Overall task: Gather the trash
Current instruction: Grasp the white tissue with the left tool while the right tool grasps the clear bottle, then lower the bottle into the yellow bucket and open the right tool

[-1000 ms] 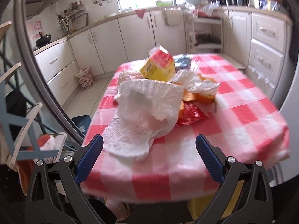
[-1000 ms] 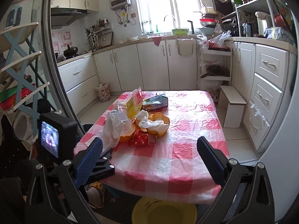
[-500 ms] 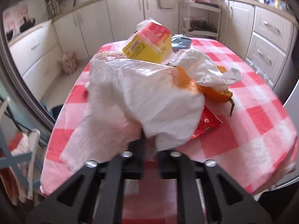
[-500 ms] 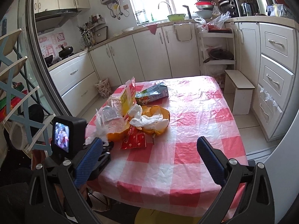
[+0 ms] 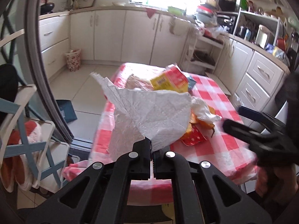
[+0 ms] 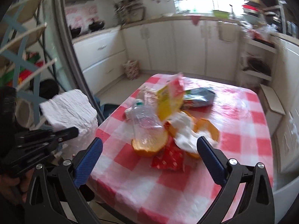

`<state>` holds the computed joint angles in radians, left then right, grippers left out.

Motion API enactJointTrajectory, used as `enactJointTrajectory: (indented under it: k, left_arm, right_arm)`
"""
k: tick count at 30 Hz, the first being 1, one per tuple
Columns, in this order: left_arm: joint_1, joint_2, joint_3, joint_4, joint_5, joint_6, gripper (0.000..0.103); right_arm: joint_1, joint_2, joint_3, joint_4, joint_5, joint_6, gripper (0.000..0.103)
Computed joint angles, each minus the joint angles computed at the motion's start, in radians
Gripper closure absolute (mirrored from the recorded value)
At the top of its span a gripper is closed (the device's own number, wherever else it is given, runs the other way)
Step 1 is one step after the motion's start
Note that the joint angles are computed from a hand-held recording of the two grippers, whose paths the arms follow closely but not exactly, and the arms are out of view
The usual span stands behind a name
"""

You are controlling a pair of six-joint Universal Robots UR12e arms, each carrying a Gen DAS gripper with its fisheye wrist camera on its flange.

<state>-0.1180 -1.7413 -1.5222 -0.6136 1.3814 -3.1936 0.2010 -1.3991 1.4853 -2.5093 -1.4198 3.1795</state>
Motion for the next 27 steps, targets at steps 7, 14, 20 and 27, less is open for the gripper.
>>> enactJointTrajectory:
  k: [7,14,20,27]
  left_arm:
    - [0.034,0.011,-0.013,-0.015,-0.076,-0.024,0.101]
    - [0.05,0.017,-0.02,-0.005,-0.109,-0.029,0.101]
    - [0.06,0.023,-0.031,0.014,-0.127,-0.041,0.101]
    - [0.067,0.039,-0.061,0.056,-0.196,-0.022,0.101]
  right_arm:
    - [0.02,0.197,-0.26,0.272,0.0,-0.076,0.007]
    - [0.014,0.27,-0.373,0.462,0.024,-0.091,0.048]
    - [0.003,0.19,-0.289,0.354,0.103,-0.043,0.048]
    - [-0.028,0.005,-0.135,0.267,0.187,-0.032,0.048]
